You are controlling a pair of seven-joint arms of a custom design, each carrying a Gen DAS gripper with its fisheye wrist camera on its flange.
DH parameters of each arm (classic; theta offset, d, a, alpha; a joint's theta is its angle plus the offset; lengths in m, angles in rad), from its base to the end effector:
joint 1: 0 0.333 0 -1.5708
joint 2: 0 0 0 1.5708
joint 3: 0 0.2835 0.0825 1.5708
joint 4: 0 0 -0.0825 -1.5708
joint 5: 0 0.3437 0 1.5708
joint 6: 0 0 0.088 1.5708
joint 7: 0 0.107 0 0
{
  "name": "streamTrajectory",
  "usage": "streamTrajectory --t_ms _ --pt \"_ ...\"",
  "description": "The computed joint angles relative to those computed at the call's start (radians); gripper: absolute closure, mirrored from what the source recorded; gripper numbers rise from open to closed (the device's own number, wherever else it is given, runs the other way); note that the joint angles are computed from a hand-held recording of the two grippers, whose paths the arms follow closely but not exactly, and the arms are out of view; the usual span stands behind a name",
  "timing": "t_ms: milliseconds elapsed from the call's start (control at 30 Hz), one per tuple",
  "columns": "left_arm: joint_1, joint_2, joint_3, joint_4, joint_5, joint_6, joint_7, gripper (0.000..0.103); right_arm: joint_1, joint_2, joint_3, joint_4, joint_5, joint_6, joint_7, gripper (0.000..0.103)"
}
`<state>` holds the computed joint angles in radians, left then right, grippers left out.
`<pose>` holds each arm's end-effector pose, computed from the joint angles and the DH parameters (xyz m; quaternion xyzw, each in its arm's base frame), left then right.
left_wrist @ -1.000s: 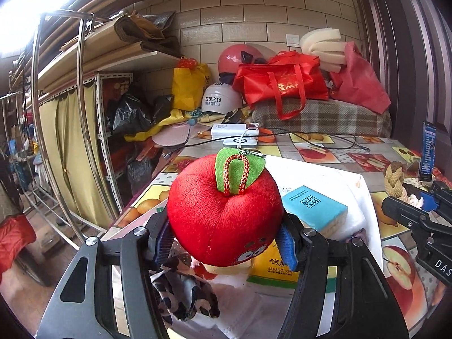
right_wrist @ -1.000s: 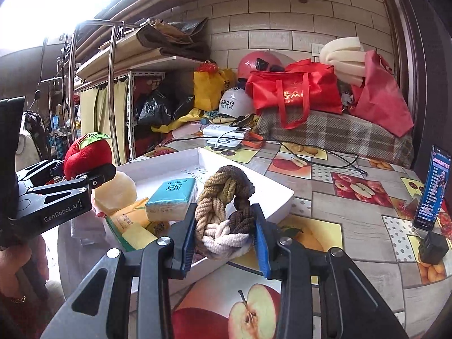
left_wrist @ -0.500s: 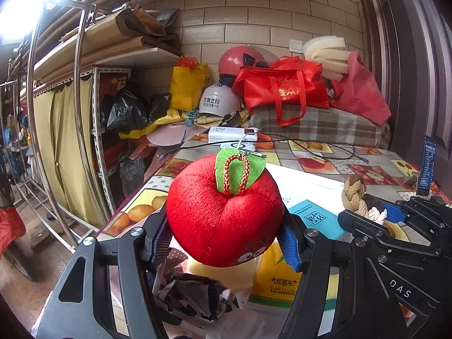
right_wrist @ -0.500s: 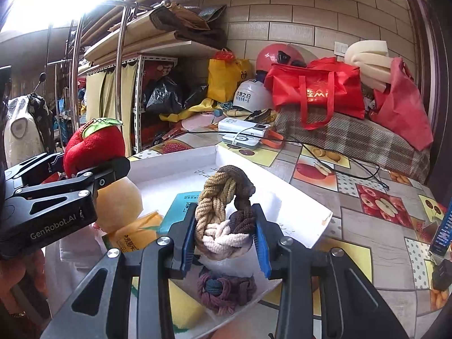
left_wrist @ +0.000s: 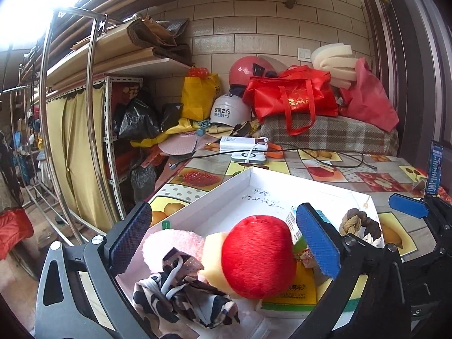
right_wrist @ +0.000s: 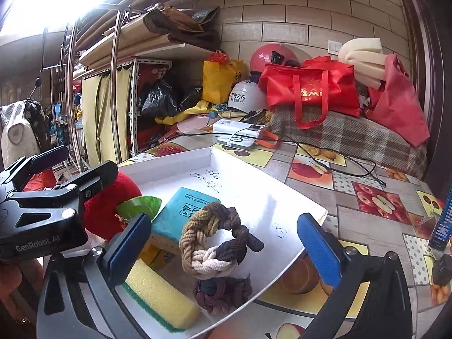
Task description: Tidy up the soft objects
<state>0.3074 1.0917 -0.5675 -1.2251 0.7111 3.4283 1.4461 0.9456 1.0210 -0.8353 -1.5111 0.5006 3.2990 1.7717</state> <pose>0.7216 -0.0749 0.3232 -0.4640 0.6556 -0.4975 0.3277 0.6655 0.2226 0.3266 -0.6082 0.5785 -0.4191 0.3461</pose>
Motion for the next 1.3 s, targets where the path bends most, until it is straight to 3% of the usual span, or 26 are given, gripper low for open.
streamTrajectory --t_ms 167,333,500,633,967,1100,1300 --pt "-0.015 -0.009 0.033 -0.003 -0.009 0.027 -0.030 0.000 0.023 0.013 -0.024 -0.013 0.015 0.014 0.005 0.000" --pt "-0.056 -0.038 0.124 -0.017 -0.027 0.079 -0.102 0.000 0.041 0.025 -0.042 -0.024 0.067 0.036 -0.008 0.000" --pt "-0.071 -0.078 0.180 -0.063 -0.019 0.101 -0.183 0.000 0.071 0.052 -0.078 -0.033 0.138 0.051 -0.011 0.000" --pt "-0.151 -0.139 0.313 -0.126 -0.094 0.146 -0.227 0.000 0.084 0.061 -0.086 -0.041 0.186 0.077 -0.024 0.000" --pt "-0.259 -0.233 0.466 -0.256 -0.176 0.185 -0.268 0.000 0.107 0.007 -0.056 -0.104 0.270 0.085 -0.105 0.000" --pt "-0.301 -0.273 0.507 -0.322 -0.236 0.194 -0.241 0.000 0.146 0.000 -0.086 -0.149 0.281 0.063 -0.094 0.000" --pt "-0.327 -0.319 0.526 -0.411 -0.282 0.233 -0.194 0.000 0.159 -0.059 -0.054 -0.224 0.301 0.107 -0.128 0.000"
